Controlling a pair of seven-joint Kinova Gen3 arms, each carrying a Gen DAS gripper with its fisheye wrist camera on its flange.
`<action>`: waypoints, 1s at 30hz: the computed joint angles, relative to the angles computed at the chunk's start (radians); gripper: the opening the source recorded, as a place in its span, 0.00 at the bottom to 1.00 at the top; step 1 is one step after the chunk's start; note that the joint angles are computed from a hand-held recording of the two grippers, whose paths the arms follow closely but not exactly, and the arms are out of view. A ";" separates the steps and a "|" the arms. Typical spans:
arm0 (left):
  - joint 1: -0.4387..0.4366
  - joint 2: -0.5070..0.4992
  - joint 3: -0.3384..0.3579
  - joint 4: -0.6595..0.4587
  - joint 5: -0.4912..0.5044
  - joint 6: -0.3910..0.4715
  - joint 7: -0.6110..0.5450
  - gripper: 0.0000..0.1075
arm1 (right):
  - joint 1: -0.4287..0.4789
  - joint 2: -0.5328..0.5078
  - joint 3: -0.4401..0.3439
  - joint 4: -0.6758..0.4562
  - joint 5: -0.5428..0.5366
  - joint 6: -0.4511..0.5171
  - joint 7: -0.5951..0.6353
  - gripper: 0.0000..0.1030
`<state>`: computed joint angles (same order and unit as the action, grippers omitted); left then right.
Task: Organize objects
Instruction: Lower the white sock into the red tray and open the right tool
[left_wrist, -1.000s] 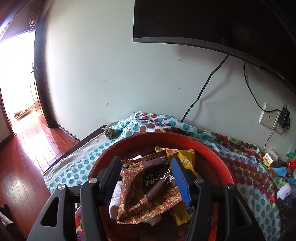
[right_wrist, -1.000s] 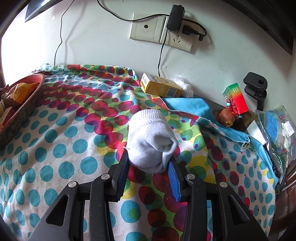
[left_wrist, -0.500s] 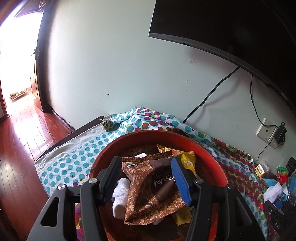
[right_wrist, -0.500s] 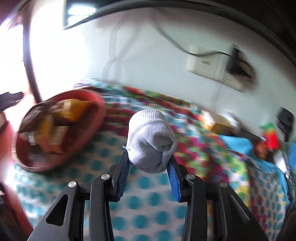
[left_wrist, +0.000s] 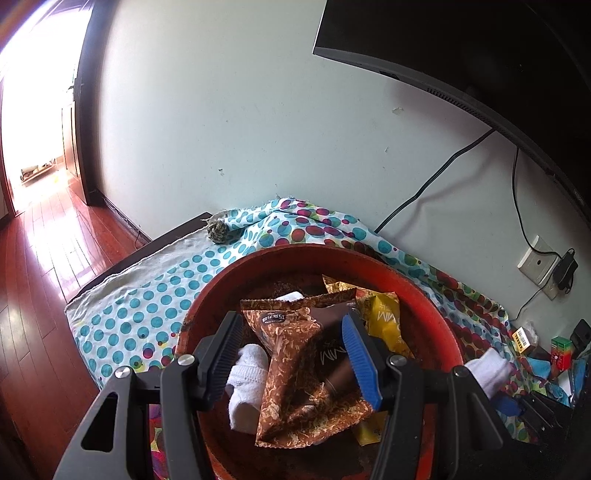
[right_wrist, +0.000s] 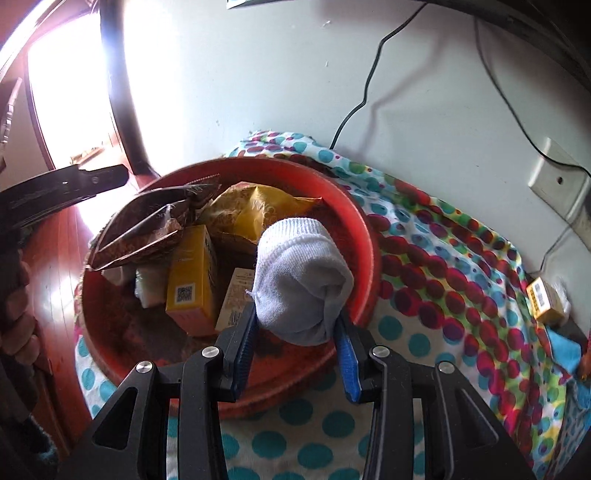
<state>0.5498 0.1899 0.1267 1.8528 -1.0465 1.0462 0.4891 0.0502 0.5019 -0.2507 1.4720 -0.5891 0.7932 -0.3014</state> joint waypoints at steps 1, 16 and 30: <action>-0.001 0.002 0.001 -0.004 0.002 0.000 -0.010 0.54 | -0.024 0.006 0.009 -0.006 0.017 -0.011 -0.017 0.37; 0.016 0.025 -0.012 -0.030 0.007 0.016 -0.050 0.54 | -0.081 0.074 -0.005 -0.084 0.130 -0.023 -0.147 0.37; 0.027 0.026 -0.004 -0.028 -0.027 0.022 -0.007 0.54 | 0.134 0.021 -0.035 0.005 -0.142 -0.084 0.069 0.66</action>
